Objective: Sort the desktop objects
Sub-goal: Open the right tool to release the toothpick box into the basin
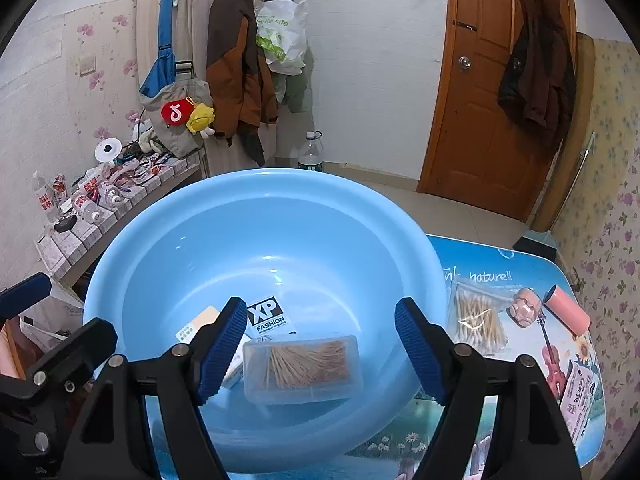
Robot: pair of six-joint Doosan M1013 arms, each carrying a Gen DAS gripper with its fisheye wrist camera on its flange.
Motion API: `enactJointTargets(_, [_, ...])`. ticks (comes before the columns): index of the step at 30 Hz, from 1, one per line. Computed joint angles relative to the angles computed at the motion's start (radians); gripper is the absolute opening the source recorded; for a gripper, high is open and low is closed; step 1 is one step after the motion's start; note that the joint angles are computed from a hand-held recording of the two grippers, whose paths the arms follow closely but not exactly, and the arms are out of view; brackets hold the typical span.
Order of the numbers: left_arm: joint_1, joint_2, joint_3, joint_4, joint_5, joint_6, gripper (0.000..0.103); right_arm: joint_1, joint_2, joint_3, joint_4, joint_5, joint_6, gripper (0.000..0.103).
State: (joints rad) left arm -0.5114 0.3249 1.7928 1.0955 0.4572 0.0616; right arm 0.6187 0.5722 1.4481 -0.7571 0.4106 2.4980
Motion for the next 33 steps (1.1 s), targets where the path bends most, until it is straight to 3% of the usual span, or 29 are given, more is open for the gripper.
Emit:
enactJointTargets(22, [-0.064,-0.017,-0.016,0.047,0.046,-0.022,0.103,-0.017,-0.125,0.140,-0.182,-0.045,0.227,0.078])
enactJointTargets(25, [-0.076,-0.016,-0.024,0.051,0.051,-0.016,0.103,-0.018,-0.142,0.156,-0.225,-0.013,0.279,0.089])
enactJointTargets(33, [-0.097,-0.013,-0.034,0.042,0.076,-0.011,0.103,-0.028,-0.182,0.197,-0.239,0.014,0.300,0.090])
